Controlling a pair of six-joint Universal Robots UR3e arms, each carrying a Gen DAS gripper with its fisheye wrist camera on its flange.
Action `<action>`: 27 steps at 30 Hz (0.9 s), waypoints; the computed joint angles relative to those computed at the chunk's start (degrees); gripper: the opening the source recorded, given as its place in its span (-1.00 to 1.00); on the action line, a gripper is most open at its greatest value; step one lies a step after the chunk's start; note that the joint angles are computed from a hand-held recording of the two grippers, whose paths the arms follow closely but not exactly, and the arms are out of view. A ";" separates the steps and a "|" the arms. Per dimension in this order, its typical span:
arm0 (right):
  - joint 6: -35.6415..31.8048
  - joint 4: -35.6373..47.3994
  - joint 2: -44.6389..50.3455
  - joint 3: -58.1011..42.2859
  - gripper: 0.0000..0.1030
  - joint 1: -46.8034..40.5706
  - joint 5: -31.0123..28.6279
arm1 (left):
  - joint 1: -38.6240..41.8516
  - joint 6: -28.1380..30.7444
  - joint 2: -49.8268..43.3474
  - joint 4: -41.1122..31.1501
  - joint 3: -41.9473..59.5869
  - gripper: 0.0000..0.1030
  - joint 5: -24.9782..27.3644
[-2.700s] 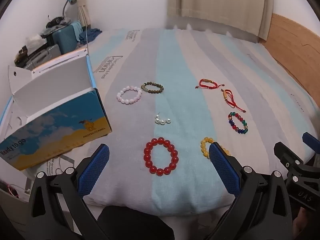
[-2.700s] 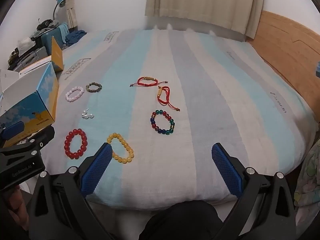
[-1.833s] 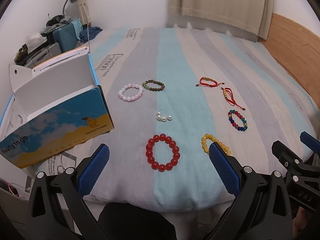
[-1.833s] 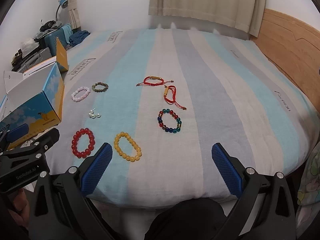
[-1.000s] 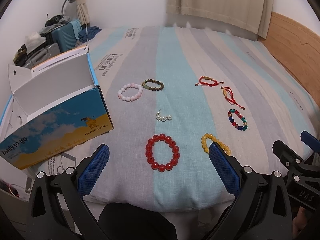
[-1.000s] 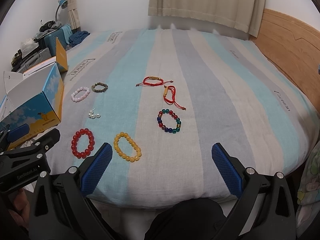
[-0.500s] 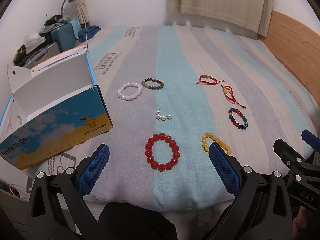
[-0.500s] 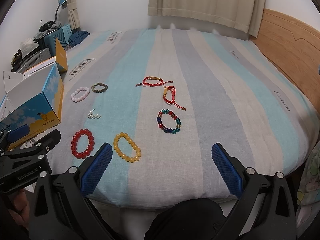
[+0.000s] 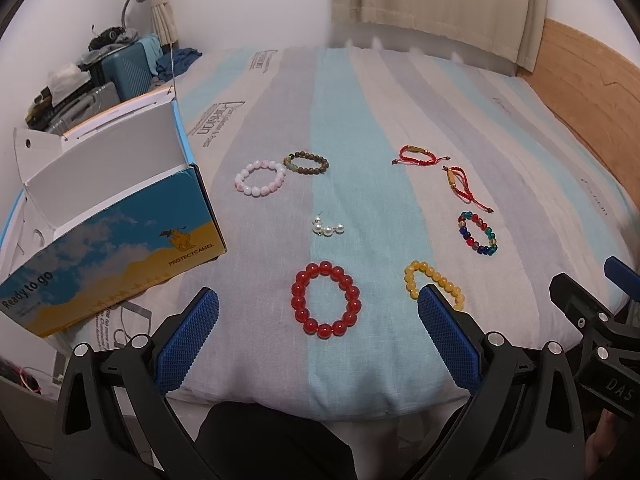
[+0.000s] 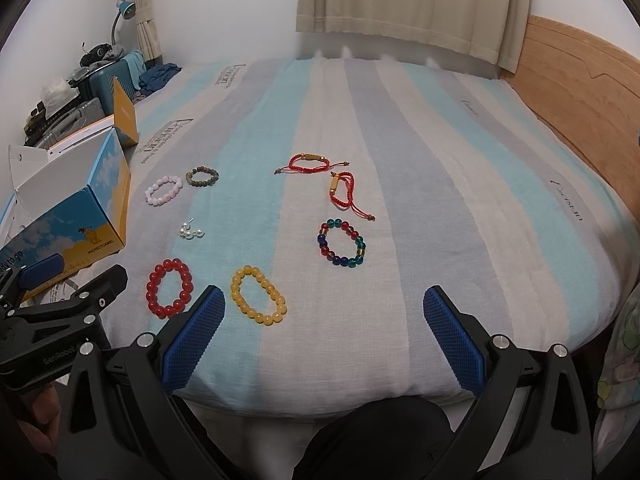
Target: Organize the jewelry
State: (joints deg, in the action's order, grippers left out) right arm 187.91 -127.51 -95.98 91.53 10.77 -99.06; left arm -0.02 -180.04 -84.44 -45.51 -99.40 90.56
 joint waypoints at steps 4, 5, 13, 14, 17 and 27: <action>-0.03 0.04 -0.02 -0.01 0.86 -0.02 0.02 | -0.05 0.03 -0.26 -0.08 0.17 0.89 0.01; 0.02 0.01 -0.03 0.01 0.86 0.00 -0.04 | -0.05 0.03 -0.26 -0.08 0.17 0.89 0.01; 0.27 -0.11 0.01 0.13 0.86 0.22 -0.22 | -0.13 -0.11 -0.15 0.18 -0.18 0.89 -0.08; 0.27 -0.11 0.01 0.13 0.86 0.22 -0.22 | -0.10 -0.06 -0.16 0.20 -0.19 0.89 -0.09; 0.19 -0.06 0.04 0.10 0.86 0.29 -0.22 | 0.19 0.43 -0.72 -0.52 0.56 0.89 -0.97; -2.88 0.12 4.09 -1.12 0.86 -1.54 1.89 | 0.90 3.18 -9.37 3.10 2.96 0.89 0.16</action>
